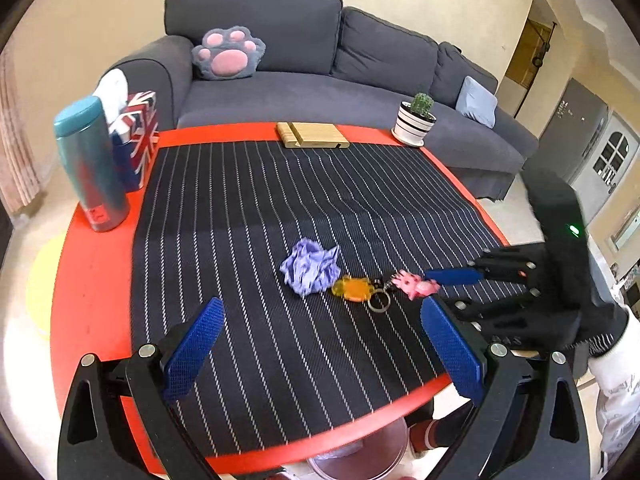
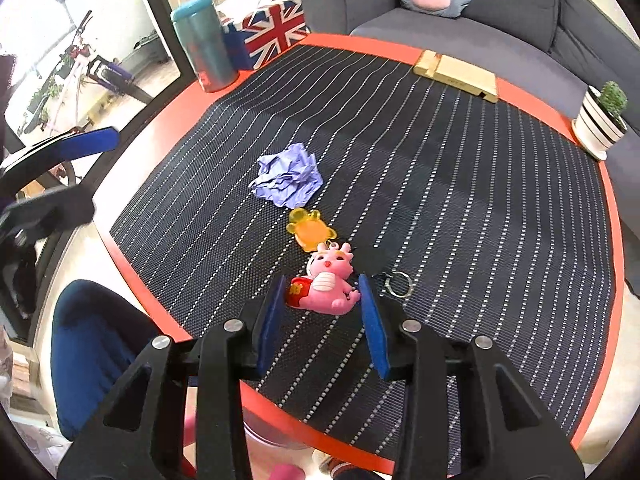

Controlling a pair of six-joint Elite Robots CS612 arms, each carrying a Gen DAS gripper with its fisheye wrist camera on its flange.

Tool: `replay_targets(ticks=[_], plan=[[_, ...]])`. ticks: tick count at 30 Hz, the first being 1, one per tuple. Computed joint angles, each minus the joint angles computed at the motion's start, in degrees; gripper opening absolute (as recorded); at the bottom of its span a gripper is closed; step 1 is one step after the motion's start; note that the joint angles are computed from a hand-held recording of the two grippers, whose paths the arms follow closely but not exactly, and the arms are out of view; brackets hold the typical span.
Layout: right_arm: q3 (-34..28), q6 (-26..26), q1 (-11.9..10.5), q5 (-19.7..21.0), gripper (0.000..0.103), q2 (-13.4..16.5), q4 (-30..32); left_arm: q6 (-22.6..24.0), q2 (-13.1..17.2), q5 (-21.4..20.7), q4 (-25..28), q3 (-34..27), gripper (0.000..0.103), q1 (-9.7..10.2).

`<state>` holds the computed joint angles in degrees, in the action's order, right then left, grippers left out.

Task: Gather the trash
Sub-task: 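Lift pink dragon with right tool while left tool grasps purple crumpled paper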

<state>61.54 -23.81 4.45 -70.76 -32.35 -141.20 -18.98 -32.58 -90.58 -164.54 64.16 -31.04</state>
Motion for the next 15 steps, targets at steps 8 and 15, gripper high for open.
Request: replay_targets(ticks=[8, 15], plan=[[0.9, 1.3, -1.1, 1.3, 0.037, -0.8, -1.3, 0.5, 4.3, -2.9, 10.1, -10.2, 0.095, 0.72], [1.7, 2.1, -1.9, 2.1, 0.037, -1.3, -2.3, 0.6, 9.2, -4.7, 21.5, -20.5, 0.095, 1.20]])
